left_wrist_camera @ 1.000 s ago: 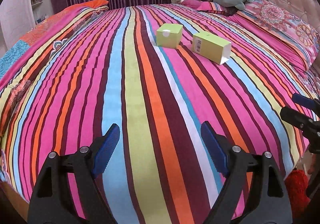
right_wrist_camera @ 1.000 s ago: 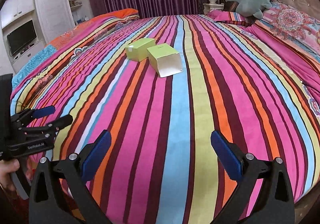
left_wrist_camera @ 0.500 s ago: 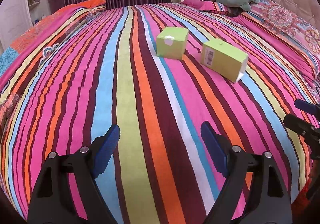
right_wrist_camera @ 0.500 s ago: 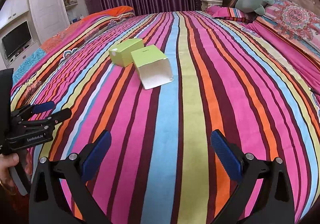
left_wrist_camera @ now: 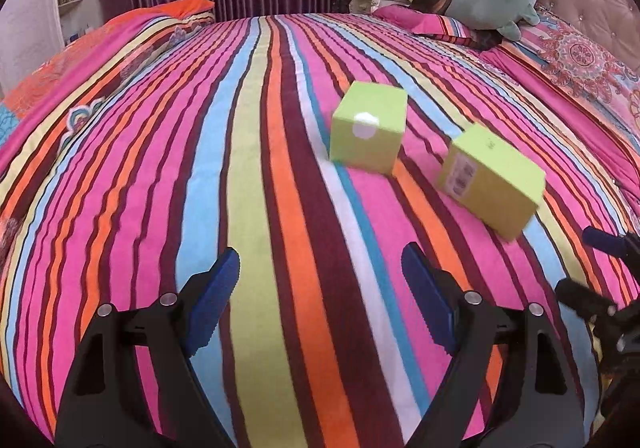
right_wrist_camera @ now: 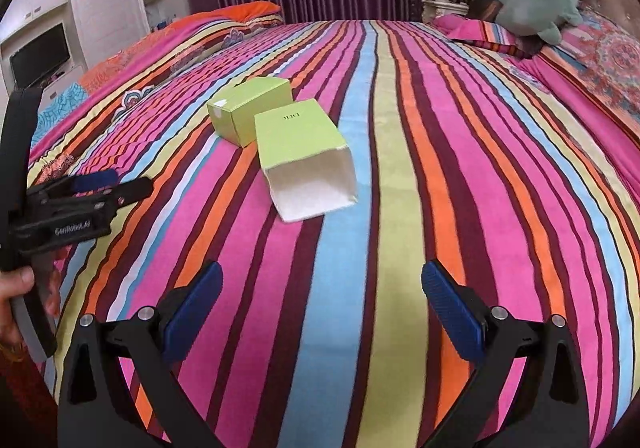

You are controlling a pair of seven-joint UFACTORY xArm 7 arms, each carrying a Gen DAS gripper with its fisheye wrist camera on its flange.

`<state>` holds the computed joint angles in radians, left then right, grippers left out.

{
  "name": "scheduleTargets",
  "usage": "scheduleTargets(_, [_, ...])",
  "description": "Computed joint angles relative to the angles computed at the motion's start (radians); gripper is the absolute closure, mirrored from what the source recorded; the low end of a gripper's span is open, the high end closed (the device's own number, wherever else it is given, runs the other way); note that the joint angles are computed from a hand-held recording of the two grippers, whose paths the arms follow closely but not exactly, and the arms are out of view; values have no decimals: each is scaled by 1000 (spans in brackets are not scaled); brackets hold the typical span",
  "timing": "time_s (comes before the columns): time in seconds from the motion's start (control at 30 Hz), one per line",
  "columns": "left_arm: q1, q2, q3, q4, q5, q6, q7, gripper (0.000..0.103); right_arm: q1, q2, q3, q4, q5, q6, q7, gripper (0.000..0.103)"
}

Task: Collect trash
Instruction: 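Grasp a lime-green box with the left tool while the right tool grasps the DHC box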

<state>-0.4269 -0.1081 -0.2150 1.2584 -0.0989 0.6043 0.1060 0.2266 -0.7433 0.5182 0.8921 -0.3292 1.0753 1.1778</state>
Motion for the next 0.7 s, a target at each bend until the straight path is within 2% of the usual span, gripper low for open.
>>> scheduleTargets(0.33, [-26, 176, -14, 177, 62, -1, -19, 22, -26, 85, -38, 19, -44, -73, -29, 8])
scheduleTargets(0.7, [-62, 343, -10, 373, 71, 36, -11, 22, -34, 154, -75, 45, -105, -90, -101, 8])
